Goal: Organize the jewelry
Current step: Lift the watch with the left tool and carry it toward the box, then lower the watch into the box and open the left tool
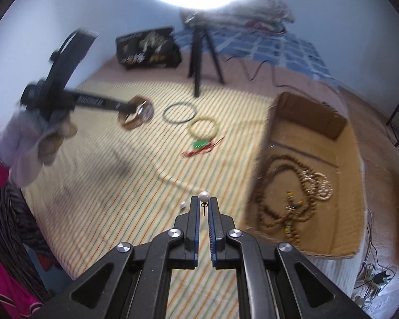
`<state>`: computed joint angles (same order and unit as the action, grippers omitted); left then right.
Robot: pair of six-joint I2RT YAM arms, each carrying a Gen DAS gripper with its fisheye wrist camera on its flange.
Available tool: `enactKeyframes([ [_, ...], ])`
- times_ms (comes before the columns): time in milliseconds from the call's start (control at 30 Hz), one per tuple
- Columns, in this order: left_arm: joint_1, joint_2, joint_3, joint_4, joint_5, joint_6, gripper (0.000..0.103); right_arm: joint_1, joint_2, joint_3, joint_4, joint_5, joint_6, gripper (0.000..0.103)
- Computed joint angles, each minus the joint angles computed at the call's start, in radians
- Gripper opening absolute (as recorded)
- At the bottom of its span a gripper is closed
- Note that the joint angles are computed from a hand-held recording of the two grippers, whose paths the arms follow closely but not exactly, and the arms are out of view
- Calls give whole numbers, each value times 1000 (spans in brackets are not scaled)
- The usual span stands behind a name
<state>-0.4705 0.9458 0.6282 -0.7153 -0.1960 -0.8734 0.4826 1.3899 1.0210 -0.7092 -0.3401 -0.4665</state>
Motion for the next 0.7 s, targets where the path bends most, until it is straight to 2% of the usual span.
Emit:
enactKeyframes([
  [233,-136,56,78,24,-69,-74,9,-128,34,79,-1,-43,-3,3],
  [700,-323,344,304,150,-175,-132,9,-251,199,295,-9,-85,-28,3],
])
